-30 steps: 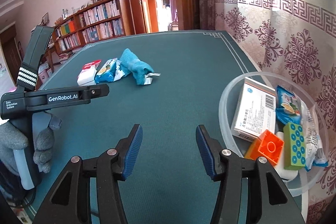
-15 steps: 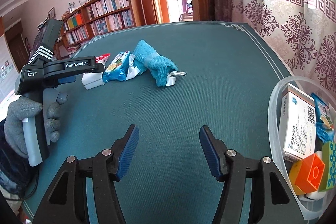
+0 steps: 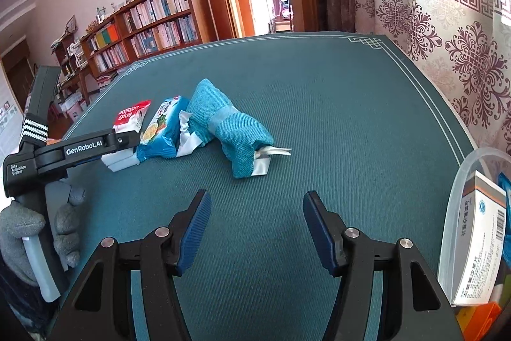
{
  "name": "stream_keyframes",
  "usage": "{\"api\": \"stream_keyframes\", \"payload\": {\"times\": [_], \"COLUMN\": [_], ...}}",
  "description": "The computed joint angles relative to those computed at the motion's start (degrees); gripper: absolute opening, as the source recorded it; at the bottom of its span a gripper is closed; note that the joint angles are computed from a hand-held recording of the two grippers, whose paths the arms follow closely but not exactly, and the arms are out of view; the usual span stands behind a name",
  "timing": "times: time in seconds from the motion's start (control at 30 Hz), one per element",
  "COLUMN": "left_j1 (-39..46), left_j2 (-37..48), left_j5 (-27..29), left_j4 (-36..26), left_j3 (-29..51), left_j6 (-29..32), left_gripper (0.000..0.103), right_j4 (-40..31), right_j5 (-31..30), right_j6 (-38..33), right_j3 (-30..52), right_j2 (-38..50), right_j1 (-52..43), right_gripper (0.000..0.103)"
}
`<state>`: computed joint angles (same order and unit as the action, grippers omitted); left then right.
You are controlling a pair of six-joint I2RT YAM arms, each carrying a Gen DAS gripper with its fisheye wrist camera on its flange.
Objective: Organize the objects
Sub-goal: 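Move both grippers back toward the remaining table items, then grasp the white sponge with the left gripper while the right gripper grasps the blue towel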
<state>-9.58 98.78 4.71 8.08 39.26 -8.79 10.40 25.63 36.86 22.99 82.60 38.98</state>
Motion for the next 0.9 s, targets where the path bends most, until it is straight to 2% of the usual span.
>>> {"api": "stream_keyframes", "payload": {"times": [0.17,0.37,0.63,0.8,0.87,0.9], "left_j1": [-0.6,-0.3,0.0,-0.1,-0.5,-0.5], "left_j2": [-1.3,-0.7,-1.6,-2.2,-2.9,-3.0], "left_j5": [-0.8,0.7,4.3,6.6,6.2,6.2], "left_j4": [-0.4,0.6,2.3,2.0,2.2,2.1], "left_j3": [-1.1,-1.3,-2.3,-2.6,-3.1,-3.1], "left_j6": [0.9,1.9,3.5,4.2,4.4,4.4], "left_gripper": [0.103,0.100,0.078,0.058,0.058,0.058], "right_j4": [0.1,5.4,8.3,8.6,8.3,8.1], "right_j5": [-0.3,-2.4,-9.0,-12.7,-12.6,-12.3], "right_j6": [-3.4,-7.7,-10.9,-10.7,-11.1,-11.3], "right_j3": [4.0,8.7,13.6,13.8,14.0,14.1], "right_j2": [2.6,9.7,16.9,18.1,18.3,18.4], "right_j1": [-3.1,-7.3,-11.1,-12.8,-12.5,-12.1], "right_gripper": [0.062,0.063,0.063,0.063,0.060,0.054]}}
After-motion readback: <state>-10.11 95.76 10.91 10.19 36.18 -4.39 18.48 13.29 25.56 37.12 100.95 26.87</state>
